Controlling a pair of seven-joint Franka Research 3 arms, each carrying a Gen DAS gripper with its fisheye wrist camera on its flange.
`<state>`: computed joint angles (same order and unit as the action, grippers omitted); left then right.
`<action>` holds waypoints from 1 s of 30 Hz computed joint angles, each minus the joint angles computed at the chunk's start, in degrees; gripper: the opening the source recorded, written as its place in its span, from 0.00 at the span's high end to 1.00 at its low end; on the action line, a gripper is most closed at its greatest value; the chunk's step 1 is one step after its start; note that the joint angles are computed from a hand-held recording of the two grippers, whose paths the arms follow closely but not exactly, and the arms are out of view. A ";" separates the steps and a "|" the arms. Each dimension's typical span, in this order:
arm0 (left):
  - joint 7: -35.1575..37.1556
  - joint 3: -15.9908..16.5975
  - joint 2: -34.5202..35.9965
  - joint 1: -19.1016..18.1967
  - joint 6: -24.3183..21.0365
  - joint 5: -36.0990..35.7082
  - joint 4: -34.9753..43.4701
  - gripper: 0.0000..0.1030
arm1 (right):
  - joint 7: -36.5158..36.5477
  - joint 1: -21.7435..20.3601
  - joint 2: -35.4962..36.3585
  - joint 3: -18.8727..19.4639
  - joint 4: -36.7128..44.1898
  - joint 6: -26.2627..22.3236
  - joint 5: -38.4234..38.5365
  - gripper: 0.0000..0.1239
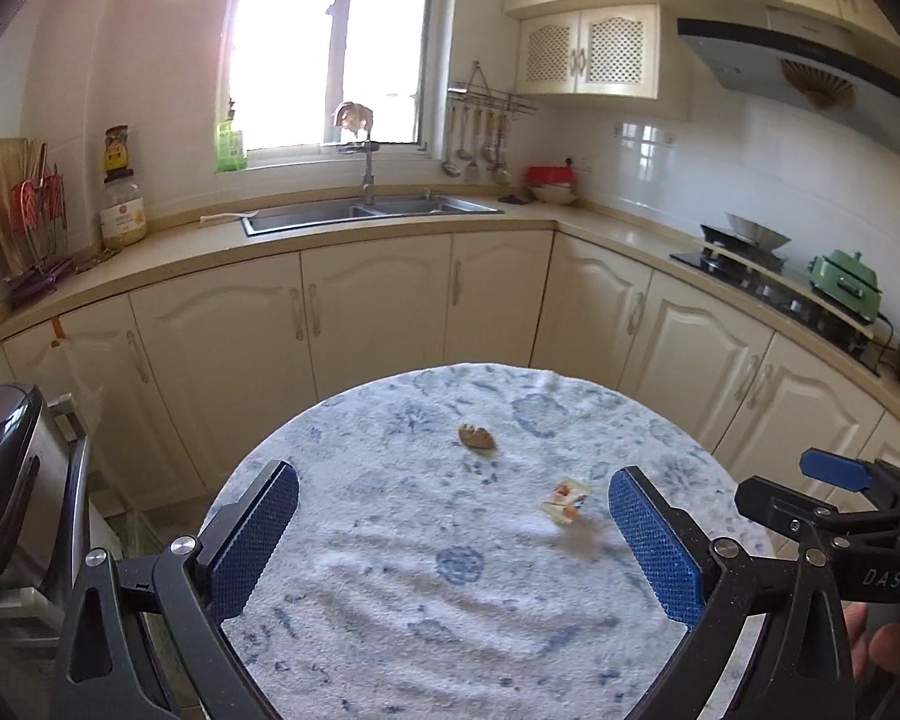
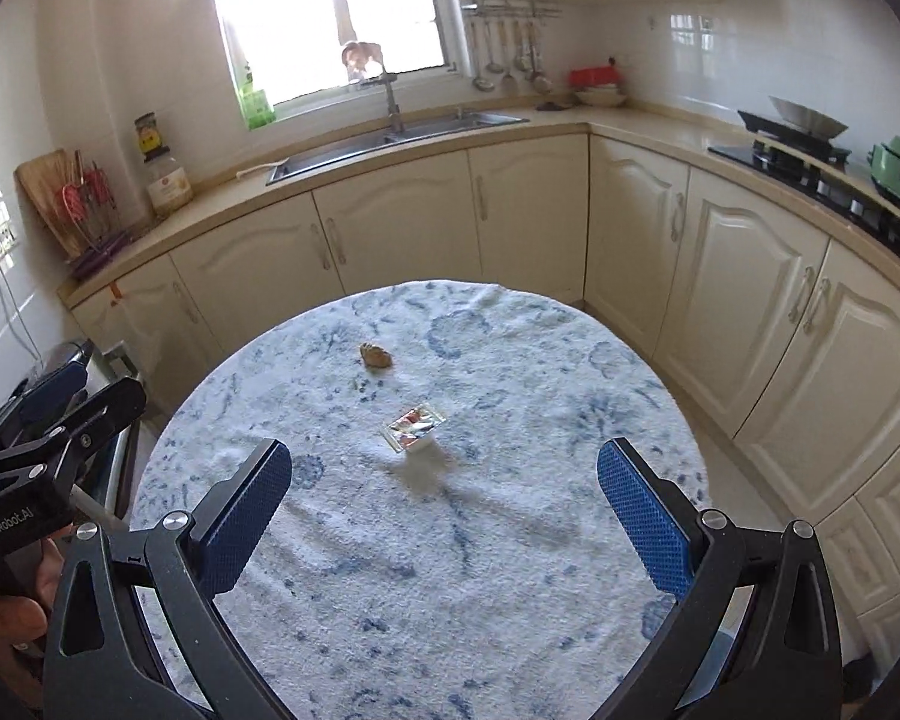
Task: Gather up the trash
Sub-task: 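Return both tools over the table toward the remaining trash, then grasp the snack packet with the right tool while the left tool grasps the bread piece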
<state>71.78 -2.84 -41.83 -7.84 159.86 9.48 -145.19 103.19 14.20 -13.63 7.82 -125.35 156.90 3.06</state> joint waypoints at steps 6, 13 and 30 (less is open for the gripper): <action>-2.01 -0.92 4.16 2.49 -0.90 0.71 1.18 0.01 | -2.19 1.96 8.96 -0.48 5.88 -1.21 0.94 0.17; -0.89 0.27 16.78 3.39 -0.19 0.01 9.08 0.01 | -5.32 4.39 20.61 -2.16 14.14 -4.53 3.78 0.31; 2.65 -2.73 37.42 5.90 0.83 -0.48 24.61 0.01 | -12.32 4.52 28.23 -3.16 19.70 -4.35 9.70 0.64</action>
<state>74.43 -5.57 -4.41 -1.94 160.68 9.00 -120.58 90.86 18.72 14.59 4.66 -105.65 152.55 12.77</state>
